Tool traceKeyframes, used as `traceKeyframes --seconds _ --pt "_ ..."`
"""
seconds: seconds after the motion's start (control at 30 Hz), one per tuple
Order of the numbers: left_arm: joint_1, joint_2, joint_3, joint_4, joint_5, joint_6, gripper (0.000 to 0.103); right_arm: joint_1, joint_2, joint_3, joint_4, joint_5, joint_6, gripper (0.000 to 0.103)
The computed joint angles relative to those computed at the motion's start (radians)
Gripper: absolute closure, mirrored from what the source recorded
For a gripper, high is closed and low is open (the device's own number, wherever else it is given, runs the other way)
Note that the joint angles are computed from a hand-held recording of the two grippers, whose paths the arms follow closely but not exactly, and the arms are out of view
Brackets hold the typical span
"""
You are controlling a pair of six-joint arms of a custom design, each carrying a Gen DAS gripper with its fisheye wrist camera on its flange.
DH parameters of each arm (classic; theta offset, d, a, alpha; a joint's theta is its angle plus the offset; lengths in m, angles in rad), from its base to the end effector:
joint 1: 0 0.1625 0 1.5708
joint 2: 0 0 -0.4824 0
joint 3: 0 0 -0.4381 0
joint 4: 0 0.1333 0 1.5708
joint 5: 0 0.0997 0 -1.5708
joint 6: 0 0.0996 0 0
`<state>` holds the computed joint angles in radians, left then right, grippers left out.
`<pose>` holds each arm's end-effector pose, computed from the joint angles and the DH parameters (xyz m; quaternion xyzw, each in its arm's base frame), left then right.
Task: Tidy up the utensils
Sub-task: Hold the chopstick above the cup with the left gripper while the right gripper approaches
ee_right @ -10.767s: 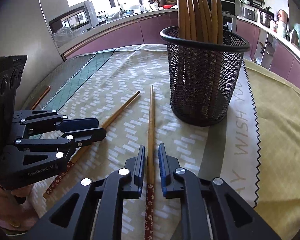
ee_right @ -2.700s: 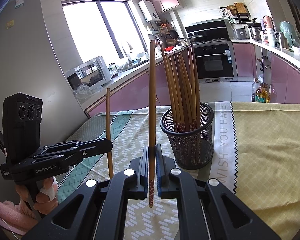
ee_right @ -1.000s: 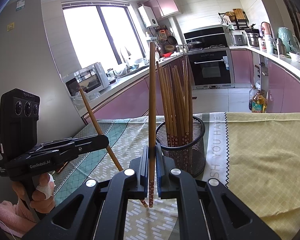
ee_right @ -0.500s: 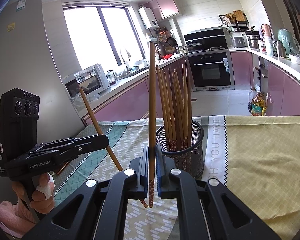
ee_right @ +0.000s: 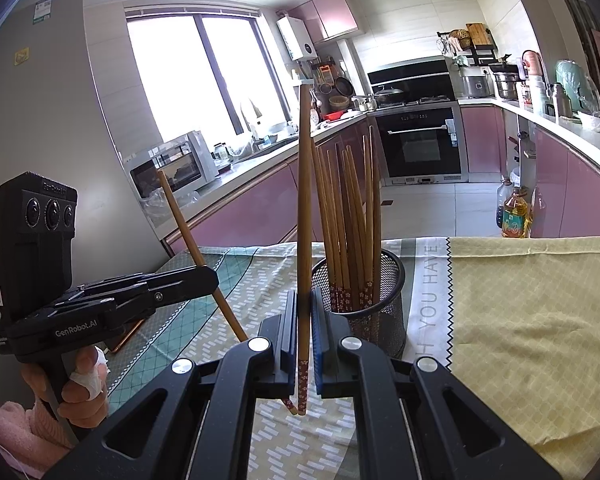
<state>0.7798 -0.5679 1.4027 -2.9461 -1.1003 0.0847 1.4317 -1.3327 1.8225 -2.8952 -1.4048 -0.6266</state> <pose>-0.4661 -0.7119 0.0724 0.3410 0.8751 -0.3213 0.1210 0.0596 -0.6547 0.4331 0.2525 -0.8760 0.4030 0.0806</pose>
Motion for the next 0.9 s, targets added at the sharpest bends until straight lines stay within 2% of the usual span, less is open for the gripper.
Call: traceKeyframes --seconds 0.9 --pt "-0.007 0.016 -0.033 0.001 -0.009 0.024 0.095 0.006 0.008 -0.021 -0.005 0.002 -0.007 0.097"
